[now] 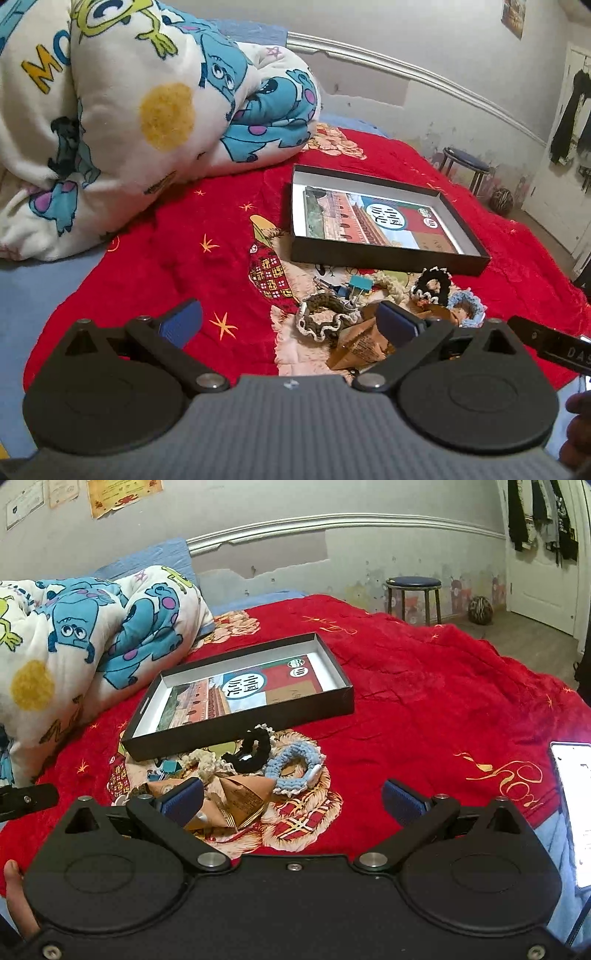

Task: Organize objects
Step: 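Move both grippers toward the pile of folded brown paper pieces, then close the left gripper on a folded brown paper piece while the right gripper grasps another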

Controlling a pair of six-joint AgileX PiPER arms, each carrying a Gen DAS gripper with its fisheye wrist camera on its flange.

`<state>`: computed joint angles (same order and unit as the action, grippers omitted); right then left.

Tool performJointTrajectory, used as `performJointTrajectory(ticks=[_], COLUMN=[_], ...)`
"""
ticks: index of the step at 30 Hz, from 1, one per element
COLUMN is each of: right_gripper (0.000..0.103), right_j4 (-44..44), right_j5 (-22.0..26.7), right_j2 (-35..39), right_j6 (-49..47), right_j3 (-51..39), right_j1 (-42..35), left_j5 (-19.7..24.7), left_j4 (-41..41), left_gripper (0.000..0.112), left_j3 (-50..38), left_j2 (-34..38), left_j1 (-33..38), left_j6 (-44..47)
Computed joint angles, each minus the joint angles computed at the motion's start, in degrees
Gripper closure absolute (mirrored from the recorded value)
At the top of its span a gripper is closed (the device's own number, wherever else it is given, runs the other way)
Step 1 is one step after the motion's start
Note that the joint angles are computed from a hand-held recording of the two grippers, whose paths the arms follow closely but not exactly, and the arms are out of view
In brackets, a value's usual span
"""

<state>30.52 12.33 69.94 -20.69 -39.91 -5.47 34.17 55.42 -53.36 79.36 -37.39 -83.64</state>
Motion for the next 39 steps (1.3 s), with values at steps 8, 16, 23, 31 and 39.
performJointTrajectory(ticks=[8,16,23,31,39], right_gripper=[0.0,0.0,0.0,0.006,0.021], right_j4=[14.31,31.41,37.7,50.35,50.2], right_j5=[1.71,3.49,6.17,17.35,20.02], right_j2=[1.52,11.06,12.2,16.18,16.72], right_j6=[-15.36,-29.78,-34.55,-43.63,-44.54], right_j3=[-1.68,-12.52,-11.48,-8.98,-8.17], right_j1=[-1.81,-4.3,-6.46,-9.74,-8.44], left_j5=[-1.81,-2.39,-5.46,-6.82,-6.62], left_j4=[7.23,13.44,-3.78,-4.91,-10.7], left_gripper=[0.009,0.009,0.009,0.009,0.018], left_j3=[0.17,-9.21,-8.15,-7.58,-8.84], left_j2=[-0.92,7.59,8.85,10.35,13.35], left_j1=[0.01,1.03,3.63,1.14,-0.39], left_j6=[-4.13,0.65,15.29,16.01,21.9])
